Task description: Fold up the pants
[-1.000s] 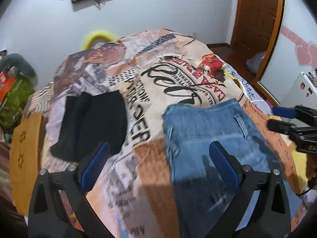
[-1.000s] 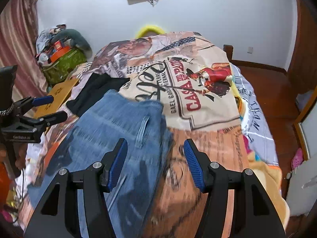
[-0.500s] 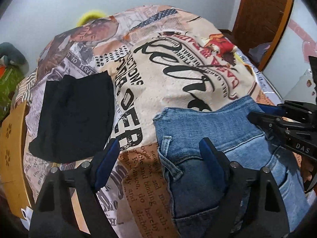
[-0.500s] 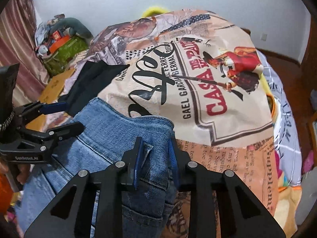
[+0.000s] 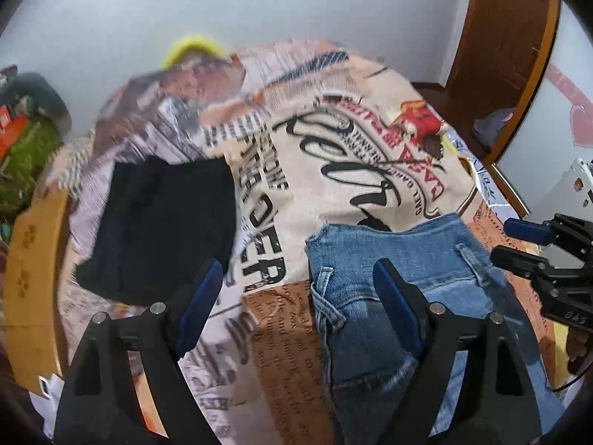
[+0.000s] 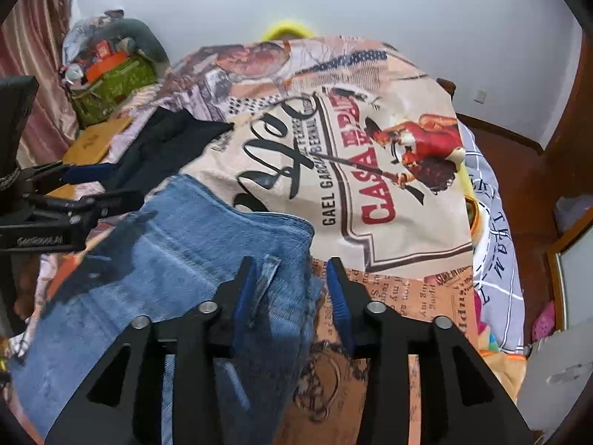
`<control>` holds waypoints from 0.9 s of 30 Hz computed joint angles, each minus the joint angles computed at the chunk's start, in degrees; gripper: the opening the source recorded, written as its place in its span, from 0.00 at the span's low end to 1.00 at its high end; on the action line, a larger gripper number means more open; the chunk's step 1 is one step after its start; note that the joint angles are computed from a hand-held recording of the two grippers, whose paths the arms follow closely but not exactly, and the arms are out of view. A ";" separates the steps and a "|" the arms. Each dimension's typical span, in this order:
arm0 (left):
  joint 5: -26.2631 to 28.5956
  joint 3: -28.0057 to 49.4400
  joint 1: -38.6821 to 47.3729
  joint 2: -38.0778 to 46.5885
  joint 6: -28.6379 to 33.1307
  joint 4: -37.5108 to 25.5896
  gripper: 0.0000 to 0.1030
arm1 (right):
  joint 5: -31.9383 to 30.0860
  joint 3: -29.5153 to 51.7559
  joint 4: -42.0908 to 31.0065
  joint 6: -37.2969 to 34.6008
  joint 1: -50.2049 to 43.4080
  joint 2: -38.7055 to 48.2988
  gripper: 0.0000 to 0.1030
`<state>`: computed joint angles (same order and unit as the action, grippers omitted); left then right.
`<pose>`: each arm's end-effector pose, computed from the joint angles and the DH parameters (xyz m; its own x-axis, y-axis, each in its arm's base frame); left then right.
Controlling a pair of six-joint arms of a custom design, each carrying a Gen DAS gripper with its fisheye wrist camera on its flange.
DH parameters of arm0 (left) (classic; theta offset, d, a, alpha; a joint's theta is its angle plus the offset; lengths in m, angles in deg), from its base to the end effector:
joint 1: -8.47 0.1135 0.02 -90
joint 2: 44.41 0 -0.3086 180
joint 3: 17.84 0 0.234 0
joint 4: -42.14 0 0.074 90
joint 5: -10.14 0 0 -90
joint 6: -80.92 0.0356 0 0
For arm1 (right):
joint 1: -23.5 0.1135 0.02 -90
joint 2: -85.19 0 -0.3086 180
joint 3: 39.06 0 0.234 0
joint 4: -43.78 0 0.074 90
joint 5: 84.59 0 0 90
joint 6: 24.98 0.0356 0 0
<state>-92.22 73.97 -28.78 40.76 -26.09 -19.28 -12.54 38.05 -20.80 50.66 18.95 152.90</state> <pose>0.2348 -0.1690 0.3592 -0.7661 0.2235 -0.6026 0.2812 0.9596 -0.0015 0.1957 -0.0046 0.3487 -0.7680 -0.1756 -0.6159 -0.2998 0.9484 0.1035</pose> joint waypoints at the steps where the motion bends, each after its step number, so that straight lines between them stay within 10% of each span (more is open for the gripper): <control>1: -0.52 0.16 -0.50 -0.74 0.35 -0.66 0.81 | -0.64 0.62 -1.33 -1.11 -0.93 -1.36 0.39; 9: -1.34 -2.67 -5.90 -8.70 -1.84 -4.87 0.87 | -5.05 0.43 -8.08 -4.51 -6.18 -9.28 0.62; 14: 7.36 -7.00 -6.15 -10.25 -3.80 -5.62 0.88 | -8.15 -4.12 -10.53 -5.73 -9.63 -13.84 0.77; 27: 30.33 -12.66 3.20 -7.50 -3.74 -3.17 0.90 | -17.44 -8.49 -18.80 -12.10 -15.54 -3.53 0.78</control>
<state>-61.89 61.31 -25.59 33.26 -29.82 -22.45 -29.98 29.56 -39.60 38.56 3.41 149.37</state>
